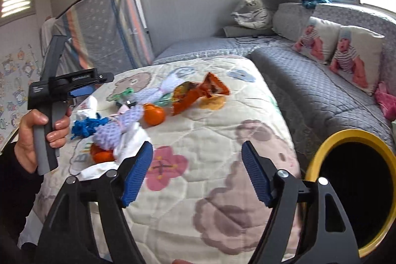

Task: Collect trash
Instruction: 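Move both tools back over the bed toward the white tissue bundles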

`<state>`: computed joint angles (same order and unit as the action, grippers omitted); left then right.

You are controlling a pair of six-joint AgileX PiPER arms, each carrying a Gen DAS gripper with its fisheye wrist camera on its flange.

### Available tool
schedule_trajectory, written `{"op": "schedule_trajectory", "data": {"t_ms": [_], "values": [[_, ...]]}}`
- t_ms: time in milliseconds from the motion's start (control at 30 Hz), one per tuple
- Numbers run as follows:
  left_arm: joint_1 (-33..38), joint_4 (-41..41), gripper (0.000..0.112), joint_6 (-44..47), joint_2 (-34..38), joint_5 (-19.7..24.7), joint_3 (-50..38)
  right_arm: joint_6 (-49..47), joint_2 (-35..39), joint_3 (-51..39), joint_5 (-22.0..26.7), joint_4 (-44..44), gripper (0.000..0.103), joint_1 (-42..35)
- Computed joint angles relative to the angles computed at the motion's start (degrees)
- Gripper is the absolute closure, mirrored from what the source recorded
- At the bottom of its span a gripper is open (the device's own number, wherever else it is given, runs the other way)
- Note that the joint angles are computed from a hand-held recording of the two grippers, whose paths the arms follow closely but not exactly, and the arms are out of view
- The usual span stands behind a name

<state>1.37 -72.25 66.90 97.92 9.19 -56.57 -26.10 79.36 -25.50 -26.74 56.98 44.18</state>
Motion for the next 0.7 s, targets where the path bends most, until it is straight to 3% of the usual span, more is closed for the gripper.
{"op": "schedule_trajectory", "data": {"t_ms": [133, 333, 433, 567, 700], "values": [[8.11, -4.63, 0.017, 6.79, 0.71, -0.28, 0.54, 4.04, 6.00, -4.68, 1.14, -2.70, 0.018, 6.11], [15.37, 2.07, 0.017, 0.83, 3.33, -0.06, -0.64, -3.29, 13.85, -12.41, 0.36, 6.11, 0.009, 12.60], [17.39, 0.02, 0.017, 3.93, 4.65, -0.48, -0.68, -7.39, 16.48, -15.40, 0.23, 10.30, 0.008, 13.75], [17.66, 10.78, 0.017, -6.22, 6.87, -0.97, -2.62, -13.57, 20.76, -20.08, 1.84, 16.14, 0.008, 13.38], [17.67, 26.46, 0.017, -22.79, 10.12, -0.28, -7.01, -20.06, 24.41, -23.95, 3.69, 23.67, 0.008, 12.18]]}}
